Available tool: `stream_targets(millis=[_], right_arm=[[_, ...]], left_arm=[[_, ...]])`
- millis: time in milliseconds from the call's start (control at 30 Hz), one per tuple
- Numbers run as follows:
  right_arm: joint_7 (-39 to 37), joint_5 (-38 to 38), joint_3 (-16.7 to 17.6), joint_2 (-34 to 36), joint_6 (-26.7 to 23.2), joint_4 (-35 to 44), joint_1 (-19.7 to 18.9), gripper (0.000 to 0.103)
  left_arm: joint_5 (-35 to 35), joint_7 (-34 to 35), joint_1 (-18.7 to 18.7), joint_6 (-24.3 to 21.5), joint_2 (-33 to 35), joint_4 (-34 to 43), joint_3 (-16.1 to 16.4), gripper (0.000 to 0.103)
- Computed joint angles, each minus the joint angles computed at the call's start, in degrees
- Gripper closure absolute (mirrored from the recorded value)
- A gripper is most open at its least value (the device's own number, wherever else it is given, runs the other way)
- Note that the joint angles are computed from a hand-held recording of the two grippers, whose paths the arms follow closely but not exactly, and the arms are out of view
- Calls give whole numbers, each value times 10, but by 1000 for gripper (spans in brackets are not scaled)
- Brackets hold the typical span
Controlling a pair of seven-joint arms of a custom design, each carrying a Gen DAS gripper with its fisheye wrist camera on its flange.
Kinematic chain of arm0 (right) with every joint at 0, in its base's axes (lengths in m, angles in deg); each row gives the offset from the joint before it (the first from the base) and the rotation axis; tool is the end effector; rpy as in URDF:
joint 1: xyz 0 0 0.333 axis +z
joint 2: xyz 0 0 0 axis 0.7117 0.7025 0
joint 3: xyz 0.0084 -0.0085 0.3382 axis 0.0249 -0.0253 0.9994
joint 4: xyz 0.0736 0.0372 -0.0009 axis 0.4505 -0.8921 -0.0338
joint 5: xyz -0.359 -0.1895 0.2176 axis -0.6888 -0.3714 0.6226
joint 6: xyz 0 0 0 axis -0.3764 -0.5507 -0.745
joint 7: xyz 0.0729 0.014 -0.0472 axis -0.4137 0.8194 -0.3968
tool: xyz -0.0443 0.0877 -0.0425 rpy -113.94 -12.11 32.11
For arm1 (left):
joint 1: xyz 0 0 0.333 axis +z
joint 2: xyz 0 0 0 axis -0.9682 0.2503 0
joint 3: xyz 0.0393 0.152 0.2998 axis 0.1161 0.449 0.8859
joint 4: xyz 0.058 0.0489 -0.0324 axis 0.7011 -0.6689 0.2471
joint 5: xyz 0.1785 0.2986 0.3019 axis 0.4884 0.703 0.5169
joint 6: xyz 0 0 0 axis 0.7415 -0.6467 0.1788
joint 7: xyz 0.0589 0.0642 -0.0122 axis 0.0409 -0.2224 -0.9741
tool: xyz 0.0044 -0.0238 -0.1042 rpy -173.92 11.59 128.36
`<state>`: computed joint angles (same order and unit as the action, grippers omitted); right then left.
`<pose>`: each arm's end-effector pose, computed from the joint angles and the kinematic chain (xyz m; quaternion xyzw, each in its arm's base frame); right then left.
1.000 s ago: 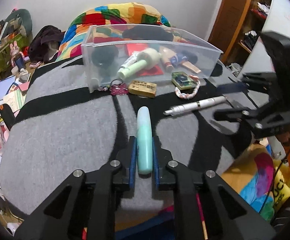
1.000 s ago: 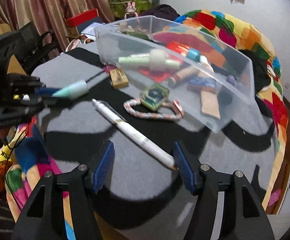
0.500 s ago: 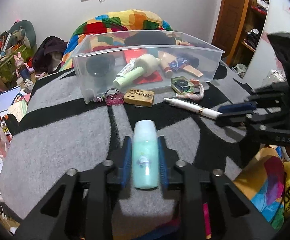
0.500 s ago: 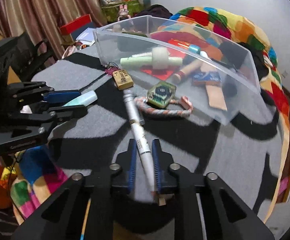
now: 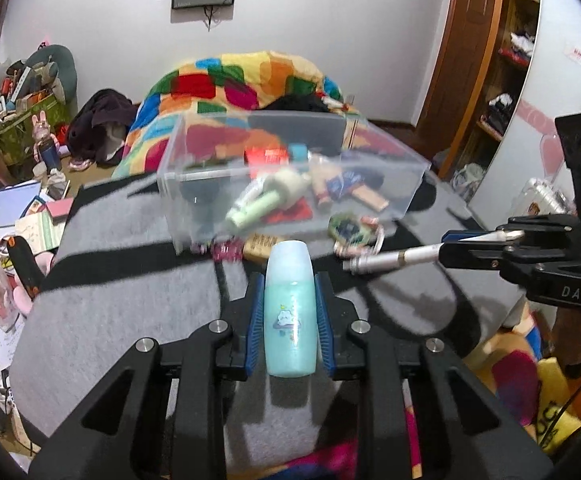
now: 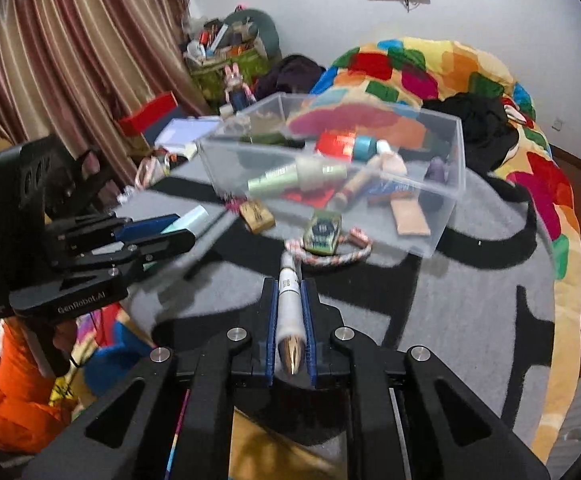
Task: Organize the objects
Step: 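Lower the mint bottle and white pen into the box while both tools release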
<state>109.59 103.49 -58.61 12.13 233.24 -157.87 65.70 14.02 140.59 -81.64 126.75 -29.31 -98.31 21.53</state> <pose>0.6239 0.3758 0.4547 -0.8171 0.4326 -0.0558 0.3769 0.5725 -0.2009 0.4285 -0.6130 0.6839 -0.3319 0.2153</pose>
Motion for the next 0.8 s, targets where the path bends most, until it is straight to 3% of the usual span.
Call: stream_targets(millis=[367,467,500,667,800], right_arm=[[-33,52,11,-4,37,20,-7,93],[-33,58,11,-1,53,32,-9,93],[-31,57,11,1,59,35,-9,93],[34,-1,-7,22,85,69,1,93],[164,-124,-62,54,76,109,38,93]], left_arm=[[93,-81,19,22,4,38,-6,79],[60,-53,11,29,11,49,2,79],[83,-74,12,26,15,58,4,79],[99,-92,2,15,35,90,22,79],[115,-107,-8,-7,61,127,39,79]])
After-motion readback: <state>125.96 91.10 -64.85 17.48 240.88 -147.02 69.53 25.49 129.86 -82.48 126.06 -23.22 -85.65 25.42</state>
